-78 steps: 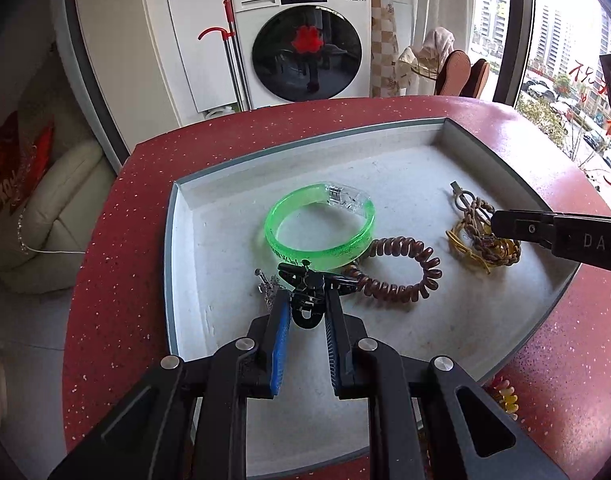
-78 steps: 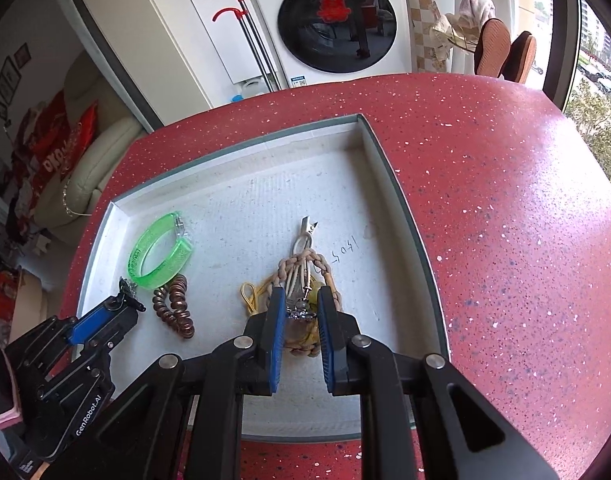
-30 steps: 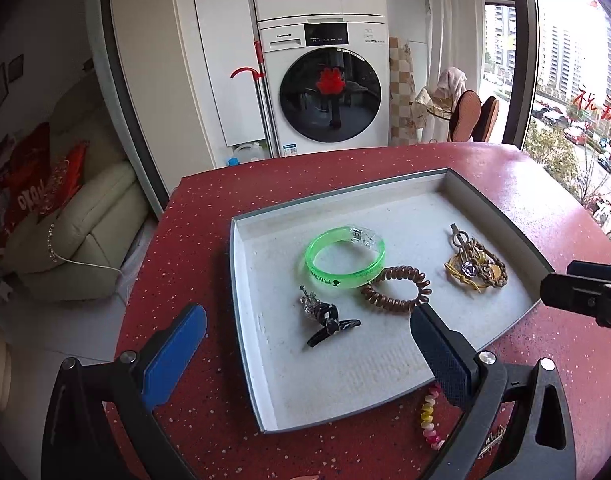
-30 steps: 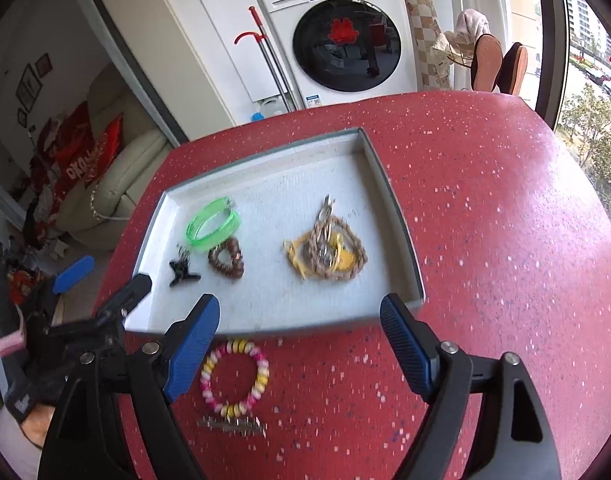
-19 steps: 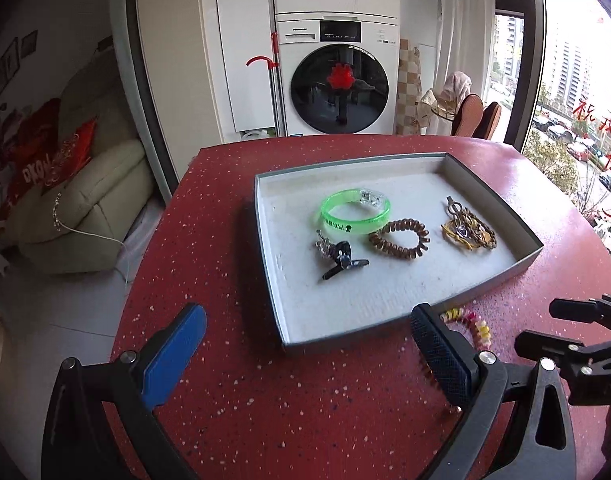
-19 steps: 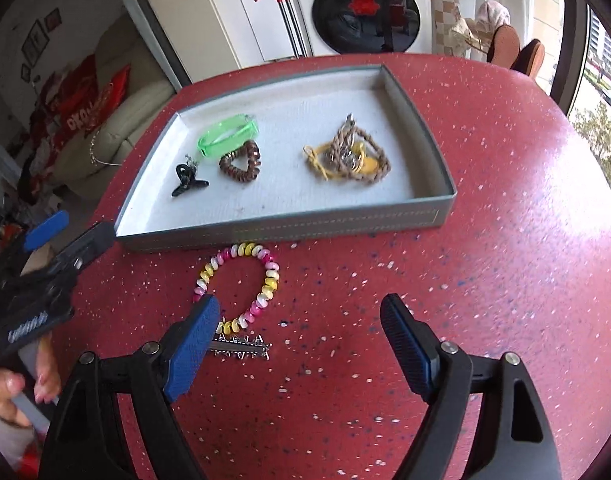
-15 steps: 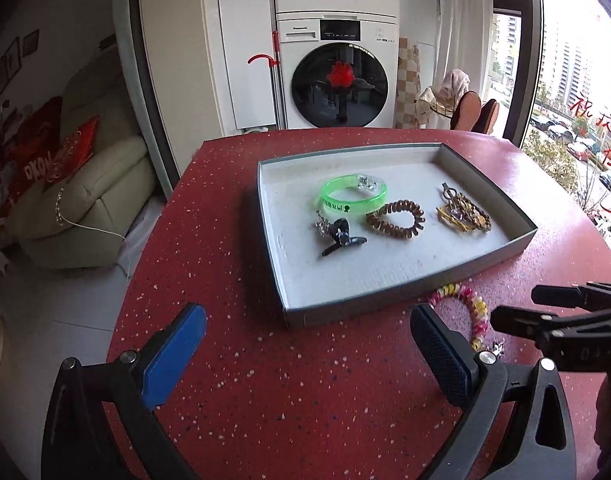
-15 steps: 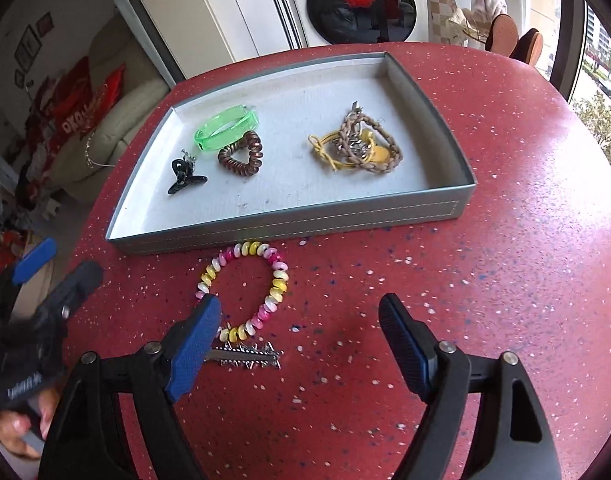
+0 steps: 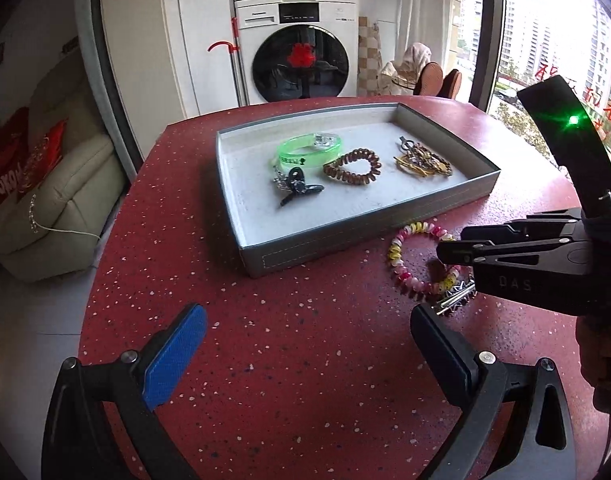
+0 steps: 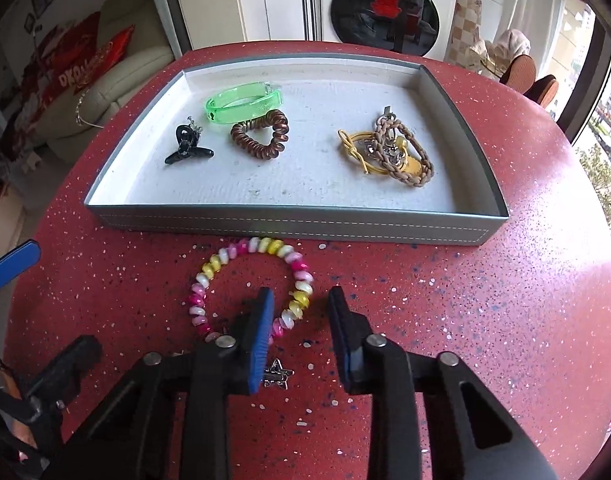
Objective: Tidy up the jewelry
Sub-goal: 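Move both open tools back toward the last jewelry on the table, then grasp the pink-and-yellow bead bracelet with the right tool while the left tool grasps the silver barrette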
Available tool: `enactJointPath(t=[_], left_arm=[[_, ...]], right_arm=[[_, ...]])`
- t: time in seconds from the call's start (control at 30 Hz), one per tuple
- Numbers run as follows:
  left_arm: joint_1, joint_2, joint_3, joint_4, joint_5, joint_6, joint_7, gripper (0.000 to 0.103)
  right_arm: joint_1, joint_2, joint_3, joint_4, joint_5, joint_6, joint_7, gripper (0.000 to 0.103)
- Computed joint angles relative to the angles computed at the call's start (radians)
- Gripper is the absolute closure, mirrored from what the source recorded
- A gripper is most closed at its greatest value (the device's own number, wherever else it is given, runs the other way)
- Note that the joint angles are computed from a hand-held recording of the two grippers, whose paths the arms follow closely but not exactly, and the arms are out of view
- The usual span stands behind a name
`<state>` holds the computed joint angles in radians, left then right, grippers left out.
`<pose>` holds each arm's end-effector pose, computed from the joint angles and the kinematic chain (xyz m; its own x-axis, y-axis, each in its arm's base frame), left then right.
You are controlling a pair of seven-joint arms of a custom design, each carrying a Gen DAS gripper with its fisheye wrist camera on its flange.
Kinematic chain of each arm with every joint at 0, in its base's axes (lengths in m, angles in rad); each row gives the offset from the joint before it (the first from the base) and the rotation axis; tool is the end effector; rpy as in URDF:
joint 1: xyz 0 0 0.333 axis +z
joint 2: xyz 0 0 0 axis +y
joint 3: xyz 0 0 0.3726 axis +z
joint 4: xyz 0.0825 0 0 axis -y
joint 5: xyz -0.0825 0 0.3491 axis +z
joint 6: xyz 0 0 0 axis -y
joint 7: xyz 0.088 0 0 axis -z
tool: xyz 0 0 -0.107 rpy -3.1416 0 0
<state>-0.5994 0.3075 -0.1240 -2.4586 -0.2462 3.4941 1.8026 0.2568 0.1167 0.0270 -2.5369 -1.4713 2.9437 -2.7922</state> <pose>0.4185 -0.3260 0.3461 -0.6147 -0.7884 -0.0260 -0.5823 0.4758 -0.6592 0.3897 0.1813 0.3191 -0.2026 -0.9783 -0.0422 -0.8542 0.1977 -0.4808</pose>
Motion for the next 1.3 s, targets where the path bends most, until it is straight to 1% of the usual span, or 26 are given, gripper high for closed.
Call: enactJointPath(t=[0.13, 0.23, 0.33, 0.43, 0.57, 0.73, 0.77, 0.8, 0.87, 0.9, 0.97, 1.07, 1.13, 1.17, 1.23, 1.3], left_arm=[[0.001, 0.01, -0.017, 0.01, 0.032, -0.011, 0.01, 0.0], [0.021, 0.015, -0.045, 0.018, 0.076, -0.026, 0.0, 0.0], [0.034, 0.019, -0.062, 0.025, 0.118, -0.037, -0.009, 0.0], [0.063, 0.023, -0.093, 0.033, 0.17, -0.054, -0.027, 0.0], [0.071, 0.031, -0.109, 0.043, 0.224, -0.066, -0.037, 0.0], [0.096, 0.043, -0.146, 0.059, 0.3, -0.096, -0.038, 0.0], [0.097, 0.047, -0.151, 0.062, 0.315, -0.102, -0.035, 0.007], [0.085, 0.048, -0.142, 0.066, 0.321, -0.113, -0.029, 0.011], [0.083, 0.053, -0.145, 0.074, 0.339, -0.136, -0.025, 0.02], [0.086, 0.056, -0.15, 0.076, 0.348, -0.143, -0.025, 0.022], [0.108, 0.06, -0.174, 0.076, 0.367, -0.156, -0.027, 0.031], [0.114, 0.054, -0.181, 0.068, 0.38, -0.155, -0.033, 0.032], [0.191, 0.057, -0.254, 0.071, 0.403, -0.178, -0.05, 0.037], [0.23, 0.061, -0.292, 0.072, 0.413, -0.187, -0.059, 0.044], [0.261, 0.064, -0.32, 0.073, 0.423, -0.193, -0.072, 0.052], [0.258, 0.066, -0.316, 0.077, 0.427, -0.193, -0.08, 0.059]], right_arm=[[0.006, -0.006, 0.003, -0.006, 0.017, -0.018, -0.025, 0.086], [0.005, -0.013, 0.001, -0.013, 0.008, -0.018, -0.018, 0.093], [0.0, -0.024, -0.001, -0.02, -0.019, -0.024, 0.013, 0.093], [-0.011, -0.041, -0.001, -0.033, -0.043, -0.028, 0.044, 0.093], [-0.025, -0.06, 0.001, -0.049, -0.044, -0.034, 0.046, 0.093], [-0.044, -0.071, -0.004, -0.062, -0.061, -0.023, 0.068, 0.093], [-0.049, -0.072, -0.006, -0.063, -0.078, -0.015, 0.085, 0.093], [-0.053, -0.073, -0.008, -0.065, -0.097, -0.009, 0.105, 0.093], [-0.061, -0.075, -0.008, -0.067, -0.117, -0.002, 0.128, 0.093], [-0.063, -0.074, -0.007, -0.067, -0.125, -0.001, 0.138, 0.093], [-0.066, -0.072, -0.005, -0.066, -0.136, 0.003, 0.149, 0.093], [-0.074, -0.067, -0.006, -0.063, -0.165, 0.017, 0.183, 0.093], [-0.08, -0.063, -0.006, -0.059, -0.193, 0.027, 0.215, 0.093], [-0.083, -0.062, -0.005, -0.058, -0.202, 0.03, 0.226, 0.093], [-0.087, -0.061, -0.003, -0.057, -0.208, 0.032, 0.232, 0.093], [-0.089, -0.063, -0.002, -0.058, -0.221, 0.033, 0.246, 0.093]])
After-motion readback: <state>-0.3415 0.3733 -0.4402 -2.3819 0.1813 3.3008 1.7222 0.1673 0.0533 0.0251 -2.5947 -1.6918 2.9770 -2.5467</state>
